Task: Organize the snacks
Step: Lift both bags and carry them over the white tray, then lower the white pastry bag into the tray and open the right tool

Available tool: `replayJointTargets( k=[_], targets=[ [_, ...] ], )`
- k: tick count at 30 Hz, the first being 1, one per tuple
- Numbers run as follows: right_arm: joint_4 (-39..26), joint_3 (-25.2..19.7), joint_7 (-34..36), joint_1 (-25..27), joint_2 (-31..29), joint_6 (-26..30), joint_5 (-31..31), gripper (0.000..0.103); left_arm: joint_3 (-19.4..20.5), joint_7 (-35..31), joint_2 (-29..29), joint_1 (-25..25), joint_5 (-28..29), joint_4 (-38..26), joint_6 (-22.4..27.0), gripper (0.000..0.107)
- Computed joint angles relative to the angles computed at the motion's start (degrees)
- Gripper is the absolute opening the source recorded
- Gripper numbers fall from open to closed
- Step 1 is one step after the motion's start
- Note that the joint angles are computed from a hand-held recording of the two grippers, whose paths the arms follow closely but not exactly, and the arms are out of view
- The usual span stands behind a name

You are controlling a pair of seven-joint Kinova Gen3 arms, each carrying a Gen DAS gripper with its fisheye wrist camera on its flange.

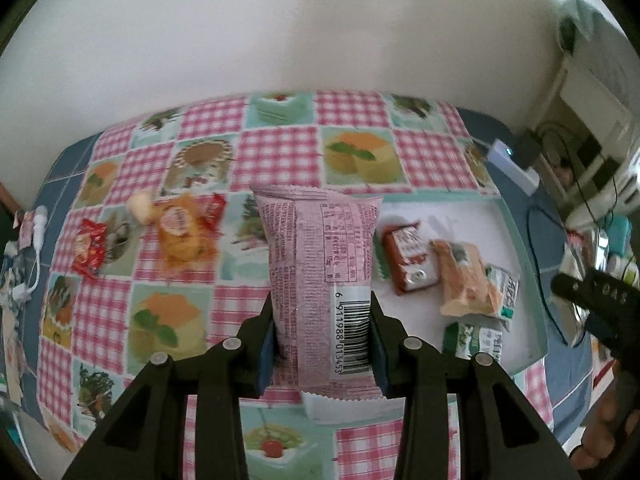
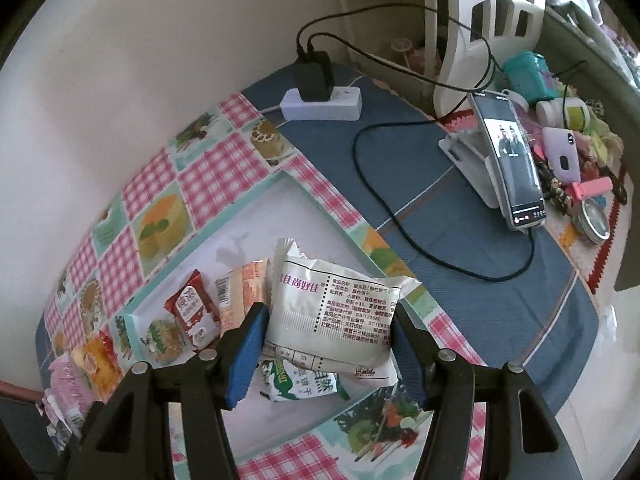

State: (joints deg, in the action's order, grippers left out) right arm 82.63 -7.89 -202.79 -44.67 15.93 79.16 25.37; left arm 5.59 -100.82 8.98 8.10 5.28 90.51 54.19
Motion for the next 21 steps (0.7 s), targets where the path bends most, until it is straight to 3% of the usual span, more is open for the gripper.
replayJointTargets(
  k=[7,21],
  targets=[
    [3.5,0.3,2.5,2.3,-0.4,-7.7,0.7,0.064,0.9,5.2,3.9,5.4,-6.4,-1.6,-0.2,0.041],
    [4.9,2.1,5.6,3.8,1.9,-13.3,1.1,0.065,0.9,8.6,9.7,8.1,-7.3,-4.9,-2.1,0.044]
  ],
)
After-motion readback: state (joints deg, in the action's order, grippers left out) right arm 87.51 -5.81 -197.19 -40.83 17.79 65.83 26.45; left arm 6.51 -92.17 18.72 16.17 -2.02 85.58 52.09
